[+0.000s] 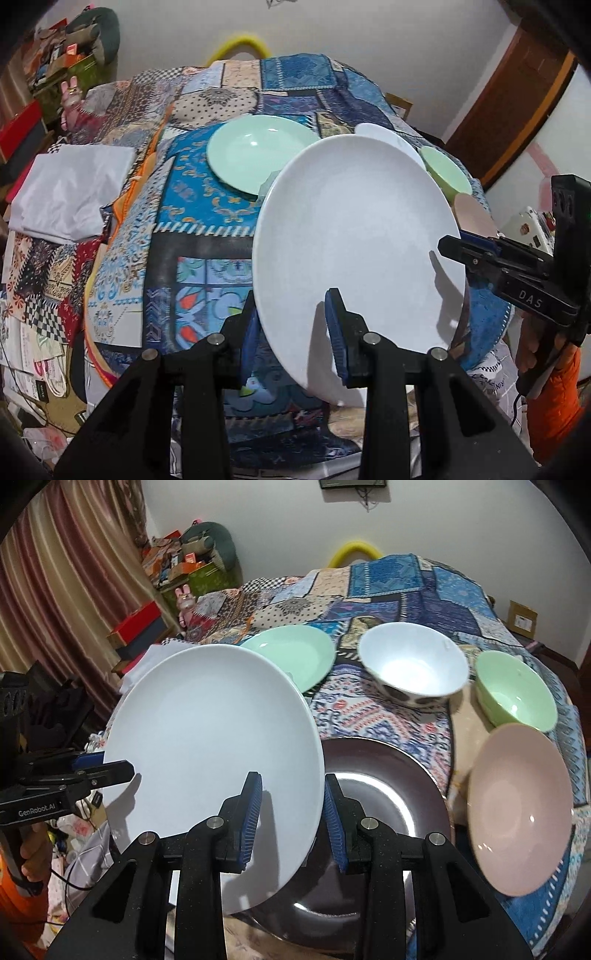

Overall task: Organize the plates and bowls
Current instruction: 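Lift the white plate with the left tool and carry it toward the brown plate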

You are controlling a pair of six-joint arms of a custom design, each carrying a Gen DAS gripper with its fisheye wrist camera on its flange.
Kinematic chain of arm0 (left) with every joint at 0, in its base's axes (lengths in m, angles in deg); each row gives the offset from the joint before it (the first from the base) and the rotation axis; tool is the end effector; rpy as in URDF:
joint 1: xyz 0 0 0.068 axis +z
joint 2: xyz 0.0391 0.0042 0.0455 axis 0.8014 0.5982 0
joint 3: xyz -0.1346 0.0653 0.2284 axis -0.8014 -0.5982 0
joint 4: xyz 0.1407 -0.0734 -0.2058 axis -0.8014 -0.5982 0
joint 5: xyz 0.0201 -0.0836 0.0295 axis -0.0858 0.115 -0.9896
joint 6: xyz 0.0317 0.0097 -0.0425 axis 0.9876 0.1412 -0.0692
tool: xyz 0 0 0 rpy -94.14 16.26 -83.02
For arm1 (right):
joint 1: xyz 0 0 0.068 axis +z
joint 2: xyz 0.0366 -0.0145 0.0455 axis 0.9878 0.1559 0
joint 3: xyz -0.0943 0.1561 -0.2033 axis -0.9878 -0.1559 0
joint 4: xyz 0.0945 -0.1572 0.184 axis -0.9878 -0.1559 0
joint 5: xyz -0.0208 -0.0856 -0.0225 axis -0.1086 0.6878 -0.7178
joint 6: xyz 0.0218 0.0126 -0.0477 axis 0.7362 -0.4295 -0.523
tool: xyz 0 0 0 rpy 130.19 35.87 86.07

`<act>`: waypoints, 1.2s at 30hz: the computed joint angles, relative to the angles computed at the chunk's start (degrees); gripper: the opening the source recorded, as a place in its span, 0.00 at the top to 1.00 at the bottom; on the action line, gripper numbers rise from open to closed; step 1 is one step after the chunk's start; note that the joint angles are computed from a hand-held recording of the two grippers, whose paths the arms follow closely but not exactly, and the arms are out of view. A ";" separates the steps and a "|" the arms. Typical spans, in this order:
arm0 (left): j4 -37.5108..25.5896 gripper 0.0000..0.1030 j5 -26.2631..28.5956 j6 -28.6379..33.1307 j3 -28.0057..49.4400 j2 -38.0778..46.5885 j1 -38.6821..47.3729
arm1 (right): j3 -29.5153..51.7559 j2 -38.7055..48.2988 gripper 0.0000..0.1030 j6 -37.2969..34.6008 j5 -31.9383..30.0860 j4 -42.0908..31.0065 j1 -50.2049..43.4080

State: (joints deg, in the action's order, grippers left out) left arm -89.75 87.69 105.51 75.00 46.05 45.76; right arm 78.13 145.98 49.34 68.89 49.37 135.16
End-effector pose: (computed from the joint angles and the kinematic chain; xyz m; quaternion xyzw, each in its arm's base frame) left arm 0.3498 -0.0621 0.1580 0.3045 0.9083 -0.1969 0.2085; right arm 0.2063 0.2572 0.1946 0.1315 0.9361 0.0762 0.3173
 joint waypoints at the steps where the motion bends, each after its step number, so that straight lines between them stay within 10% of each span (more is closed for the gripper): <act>1: -0.17 0.67 -0.01 -0.04 0.01 -0.03 -0.49 | -0.60 -0.71 0.70 0.78 0.45 -0.48 0.31; 36: 2.01 0.67 -5.59 -4.21 2.18 7.15 -13.55 | -17.20 -10.38 0.70 14.68 0.20 1.76 3.27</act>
State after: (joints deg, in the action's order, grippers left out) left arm -87.74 82.11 101.30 77.18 53.20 32.22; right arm 60.93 135.60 64.03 69.08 51.13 138.43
